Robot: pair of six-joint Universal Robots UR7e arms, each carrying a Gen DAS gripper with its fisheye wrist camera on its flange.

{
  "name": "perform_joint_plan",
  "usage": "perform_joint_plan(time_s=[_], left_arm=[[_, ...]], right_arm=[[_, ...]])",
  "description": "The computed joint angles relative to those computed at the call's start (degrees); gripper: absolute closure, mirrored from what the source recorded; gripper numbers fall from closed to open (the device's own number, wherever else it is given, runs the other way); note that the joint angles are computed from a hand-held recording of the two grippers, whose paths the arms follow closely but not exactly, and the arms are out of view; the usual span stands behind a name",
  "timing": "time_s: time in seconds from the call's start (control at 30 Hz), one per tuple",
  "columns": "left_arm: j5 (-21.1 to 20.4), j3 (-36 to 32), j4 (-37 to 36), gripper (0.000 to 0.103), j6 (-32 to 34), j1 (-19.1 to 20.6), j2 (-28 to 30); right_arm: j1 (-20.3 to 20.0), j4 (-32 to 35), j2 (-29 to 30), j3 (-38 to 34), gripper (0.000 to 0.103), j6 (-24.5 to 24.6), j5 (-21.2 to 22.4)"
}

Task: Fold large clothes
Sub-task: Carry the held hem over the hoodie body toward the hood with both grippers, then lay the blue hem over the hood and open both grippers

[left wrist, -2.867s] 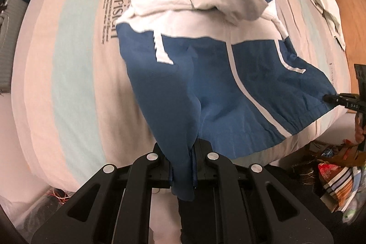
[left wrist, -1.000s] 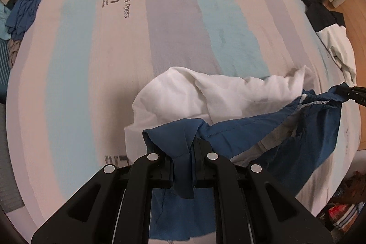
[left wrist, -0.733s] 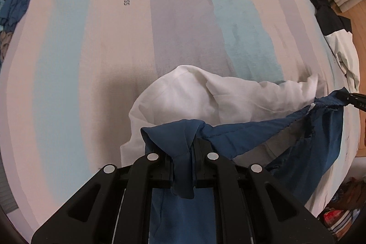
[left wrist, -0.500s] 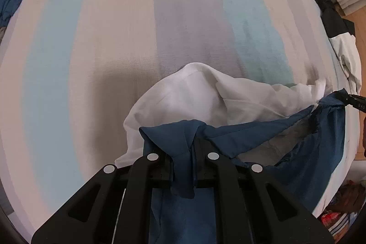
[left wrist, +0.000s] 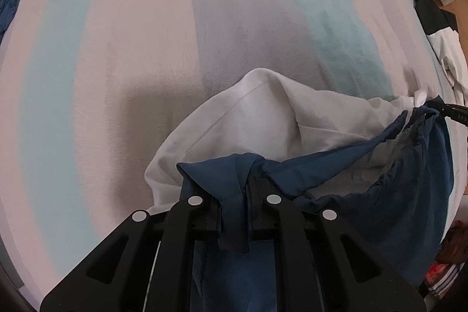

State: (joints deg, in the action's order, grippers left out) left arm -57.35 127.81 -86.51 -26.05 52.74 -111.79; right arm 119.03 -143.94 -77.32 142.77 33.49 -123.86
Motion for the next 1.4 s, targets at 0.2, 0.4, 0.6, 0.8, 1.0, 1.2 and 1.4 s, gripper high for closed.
perform_joint_plan(time_s=[0.2, 0.4, 0.6, 0.8, 1.0, 1.2, 1.4], left_arm=[[-0.43, -0.43, 1.15, 0.089, -1.49, -0.09, -0.78], [0.71, -0.91, 7.63, 0.073, -6.11, -7.63, -4.24], [2.15, -1.62, 14.14, 0.031, -13.03, -16.28, -7.98], [1.34, -2.74, 20.26, 0.019, -20.46, -24.10, -9.92], [-2.08, -2.52, 26.88, 0.018, -28.42, -33.17, -13.10], [-6.58, 0.17, 28.07, 0.010, -37.70, -42.15, -16.92], [-9.76, 6.28, 22.51, 0.010, -43.64, -48.41, -19.05]], right_arm=[[2.76, 0.03, 2.10, -0.43, 0.095, 1.64, -3.54], [8.60, 4.36, 2.40, -1.95, 0.088, 3.82, -8.11], [12.01, 6.45, -0.89, -1.52, 0.057, 6.20, -7.74], [17.00, 9.39, -4.58, -1.71, 0.020, 9.87, -5.61], [22.51, 13.32, -6.34, -2.97, 0.017, 13.50, -5.11], [28.22, 13.61, -4.30, -3.10, 0.017, 19.68, -2.01], [32.25, 6.19, 1.93, -2.25, 0.017, 23.41, 0.68]])
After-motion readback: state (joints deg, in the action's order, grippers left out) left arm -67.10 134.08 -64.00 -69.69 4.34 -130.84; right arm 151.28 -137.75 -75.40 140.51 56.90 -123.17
